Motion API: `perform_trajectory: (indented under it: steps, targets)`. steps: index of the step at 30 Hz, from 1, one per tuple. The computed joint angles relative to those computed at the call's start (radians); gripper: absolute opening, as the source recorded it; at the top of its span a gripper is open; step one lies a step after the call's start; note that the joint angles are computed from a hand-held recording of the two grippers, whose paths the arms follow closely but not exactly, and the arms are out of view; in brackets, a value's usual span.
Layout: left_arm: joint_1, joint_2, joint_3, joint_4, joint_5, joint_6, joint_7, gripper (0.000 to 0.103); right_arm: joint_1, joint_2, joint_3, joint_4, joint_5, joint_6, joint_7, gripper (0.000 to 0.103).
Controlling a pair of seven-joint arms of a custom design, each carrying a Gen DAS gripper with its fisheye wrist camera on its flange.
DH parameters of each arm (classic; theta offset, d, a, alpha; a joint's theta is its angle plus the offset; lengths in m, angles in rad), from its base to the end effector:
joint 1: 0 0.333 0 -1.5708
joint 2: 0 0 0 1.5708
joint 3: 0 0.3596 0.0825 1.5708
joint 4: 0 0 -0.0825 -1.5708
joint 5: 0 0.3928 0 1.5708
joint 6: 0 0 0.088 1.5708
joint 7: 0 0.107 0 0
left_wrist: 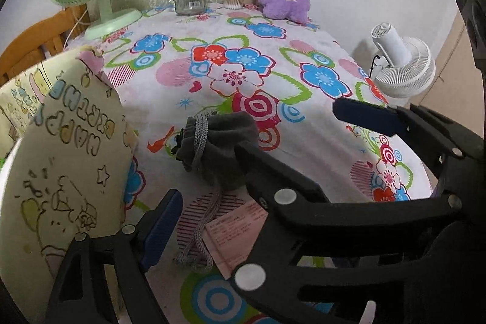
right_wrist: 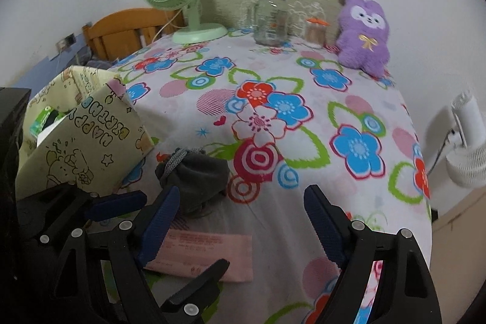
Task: Organize soft objects
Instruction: 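Move the right gripper over the grey sock and close on it, then lift the grey sock with the right gripper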
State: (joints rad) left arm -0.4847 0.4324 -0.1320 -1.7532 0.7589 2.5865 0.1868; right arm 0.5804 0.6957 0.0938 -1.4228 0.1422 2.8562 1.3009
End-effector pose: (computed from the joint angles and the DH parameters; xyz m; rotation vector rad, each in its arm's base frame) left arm 0.5821 -0.4131 0.4004 -2.0979 1.6830 -0.6686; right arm 0.6498 0.4816 0.4027 -2.2377 0.9366 -0.3697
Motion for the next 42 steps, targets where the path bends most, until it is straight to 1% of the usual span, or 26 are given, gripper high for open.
perform_trajectory:
  steps: [2, 4, 6, 7, 8, 10, 11, 12, 13, 14, 16, 18, 20, 24, 27, 30, 35, 42]
  targets:
    - [0.004, 0.004, 0.000, 0.002, -0.009, 0.001, -0.005, 0.087, -0.030, 0.022, 0.042, 0.036, 0.010, -0.027, -0.056, 0.086]
    - [0.013, 0.009, -0.003, 0.002, -0.024, 0.015, -0.001, 0.087, -0.041, 0.039, 0.061, 0.065, 0.021, -0.049, -0.095, 0.084]
    - [0.008, 0.013, 0.006, 0.005, -0.020, 0.015, -0.013, 0.087, -0.057, 0.056, 0.086, 0.092, 0.040, -0.070, -0.145, 0.077]
    - [0.005, 0.014, 0.010, 0.007, -0.018, 0.013, -0.023, 0.087, -0.070, 0.063, 0.107, 0.104, 0.056, -0.083, -0.176, 0.072]
    - [0.002, 0.014, 0.014, 0.009, -0.014, 0.008, -0.033, 0.087, -0.083, 0.077, 0.127, 0.128, 0.074, -0.107, -0.210, 0.068]
    - [-0.002, 0.017, 0.018, 0.014, -0.009, 0.001, -0.050, 0.087, -0.080, 0.093, 0.126, 0.158, 0.094, -0.131, -0.239, 0.065]
    - [-0.003, 0.018, 0.020, 0.014, -0.004, 0.000, -0.056, 0.087, -0.077, 0.098, 0.122, 0.169, 0.103, -0.144, -0.245, 0.059]
    - [-0.002, 0.019, 0.020, 0.016, -0.001, -0.002, -0.057, 0.087, -0.080, 0.106, 0.126, 0.185, 0.115, -0.170, -0.256, 0.054]
    - [-0.003, 0.020, 0.020, 0.019, 0.001, -0.009, -0.058, 0.087, -0.104, 0.123, 0.159, 0.219, 0.143, -0.232, -0.293, 0.045]
    - [-0.004, 0.023, 0.019, 0.023, 0.003, -0.015, -0.055, 0.087, -0.115, 0.133, 0.174, 0.239, 0.169, -0.270, -0.316, 0.042]
    - [-0.004, 0.025, 0.018, 0.028, 0.005, -0.021, -0.057, 0.088, -0.107, 0.138, 0.159, 0.250, 0.194, -0.291, -0.326, 0.042]
    - [-0.002, 0.026, 0.017, 0.026, 0.009, -0.016, -0.058, 0.089, -0.093, 0.132, 0.138, 0.246, 0.201, -0.293, -0.326, 0.039]
    - [-0.002, 0.028, 0.016, 0.029, 0.010, -0.019, -0.056, 0.090, -0.093, 0.125, 0.135, 0.236, 0.214, -0.293, -0.334, 0.033]
    - [0.000, 0.032, 0.009, 0.033, 0.000, -0.018, -0.034, 0.094, -0.095, 0.106, 0.130, 0.207, 0.236, -0.291, -0.339, 0.029]
    - [-0.001, 0.033, 0.004, 0.036, -0.005, -0.024, -0.007, 0.095, -0.095, 0.090, 0.125, 0.177, 0.244, -0.271, -0.339, 0.027]
    - [-0.006, 0.034, 0.001, 0.039, -0.005, -0.030, 0.018, 0.095, -0.094, 0.061, 0.120, 0.120, 0.253, -0.222, -0.330, 0.025]
    - [-0.006, 0.033, -0.007, 0.036, -0.019, -0.019, 0.064, 0.095, -0.105, 0.015, 0.126, 0.028, 0.276, -0.140, -0.304, 0.024]
    - [-0.016, 0.021, -0.003, 0.012, -0.002, 0.027, 0.076, 0.095, -0.105, -0.035, 0.117, -0.069, 0.278, -0.054, -0.239, 0.023]
